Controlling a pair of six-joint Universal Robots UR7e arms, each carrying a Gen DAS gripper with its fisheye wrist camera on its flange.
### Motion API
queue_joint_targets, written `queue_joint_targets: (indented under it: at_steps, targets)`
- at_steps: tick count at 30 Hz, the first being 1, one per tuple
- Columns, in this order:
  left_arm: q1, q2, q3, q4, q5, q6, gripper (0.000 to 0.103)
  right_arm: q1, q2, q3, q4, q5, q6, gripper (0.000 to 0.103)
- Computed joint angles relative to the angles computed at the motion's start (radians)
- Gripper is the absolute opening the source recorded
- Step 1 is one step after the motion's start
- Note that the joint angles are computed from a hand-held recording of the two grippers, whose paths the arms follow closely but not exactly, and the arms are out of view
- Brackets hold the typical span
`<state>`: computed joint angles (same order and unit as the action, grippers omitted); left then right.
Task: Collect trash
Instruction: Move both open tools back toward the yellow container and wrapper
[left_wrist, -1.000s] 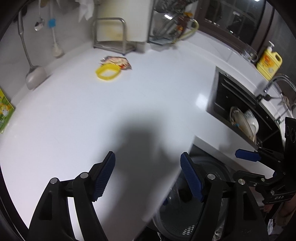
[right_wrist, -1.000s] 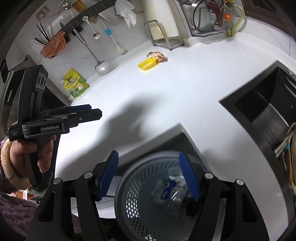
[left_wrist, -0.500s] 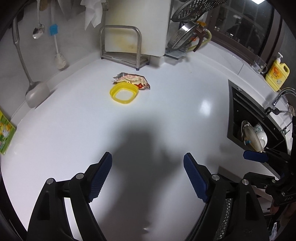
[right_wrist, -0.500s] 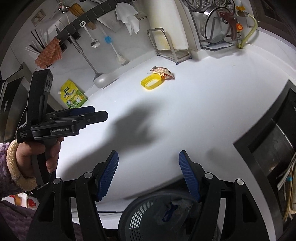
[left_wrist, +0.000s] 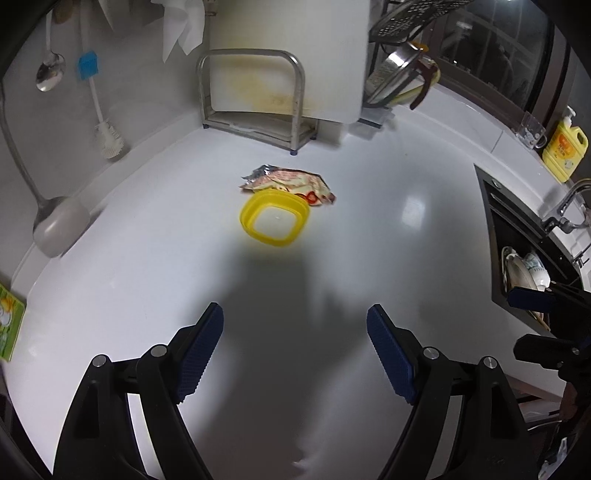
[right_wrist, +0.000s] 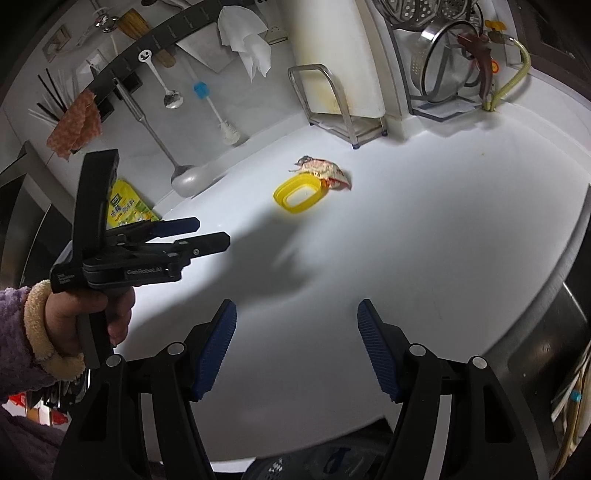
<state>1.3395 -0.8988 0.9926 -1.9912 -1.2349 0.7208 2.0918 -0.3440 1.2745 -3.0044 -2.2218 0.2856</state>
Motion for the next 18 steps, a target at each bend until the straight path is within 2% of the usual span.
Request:
queue_joint_targets:
  at_steps: [9,18]
  targets:
    - [0.008,0.134,-0.183,0.084,-0.015,0.008,0.078,-0.032,0.063,-0.157,0.086,0.012,-0.032,0.065]
    - [0.005,0.281,-0.36,0.147,0.009,0.094,0.079,-0.071,0.084,-0.242,0.129,-0.018,-0.05,0.066]
